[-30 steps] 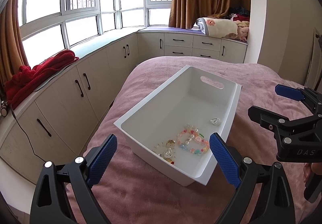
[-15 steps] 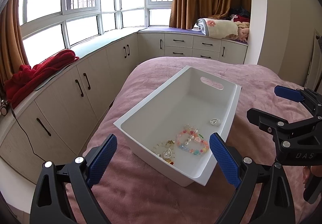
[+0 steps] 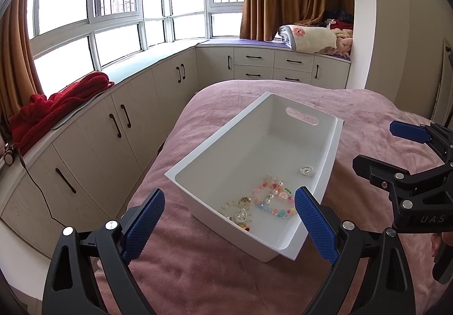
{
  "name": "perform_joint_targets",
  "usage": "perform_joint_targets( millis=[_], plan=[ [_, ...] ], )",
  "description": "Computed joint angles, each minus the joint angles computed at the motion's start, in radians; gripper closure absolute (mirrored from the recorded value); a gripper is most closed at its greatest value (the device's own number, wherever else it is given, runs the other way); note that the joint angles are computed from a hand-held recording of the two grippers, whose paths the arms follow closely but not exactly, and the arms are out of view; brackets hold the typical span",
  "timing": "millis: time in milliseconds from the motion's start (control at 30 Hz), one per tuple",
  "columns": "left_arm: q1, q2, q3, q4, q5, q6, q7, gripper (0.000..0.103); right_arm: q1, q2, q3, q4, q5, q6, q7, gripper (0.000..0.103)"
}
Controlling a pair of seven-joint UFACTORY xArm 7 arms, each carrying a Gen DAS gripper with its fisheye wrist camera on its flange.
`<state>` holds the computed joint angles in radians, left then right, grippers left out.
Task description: Organize jewelry
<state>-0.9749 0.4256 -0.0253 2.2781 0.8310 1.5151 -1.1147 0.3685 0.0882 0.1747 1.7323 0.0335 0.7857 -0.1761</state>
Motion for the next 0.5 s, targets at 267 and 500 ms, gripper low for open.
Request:
perform_joint_targets(
  millis=[267, 500],
  plan=[
    [0.013, -0.022, -0.014, -0.034, -0.009, -0.019, 0.000, 0.009, 0.001, -0.003, 0.000, -0.005, 0.000, 0.009, 0.000, 0.005],
    [0.027, -0.043, -0.029, -0.068, -0.009, -0.045, -0.013, 0.009, 0.002, -0.003, 0.001, -0.006, -0.001, 0.007, 0.000, 0.005]
  ],
)
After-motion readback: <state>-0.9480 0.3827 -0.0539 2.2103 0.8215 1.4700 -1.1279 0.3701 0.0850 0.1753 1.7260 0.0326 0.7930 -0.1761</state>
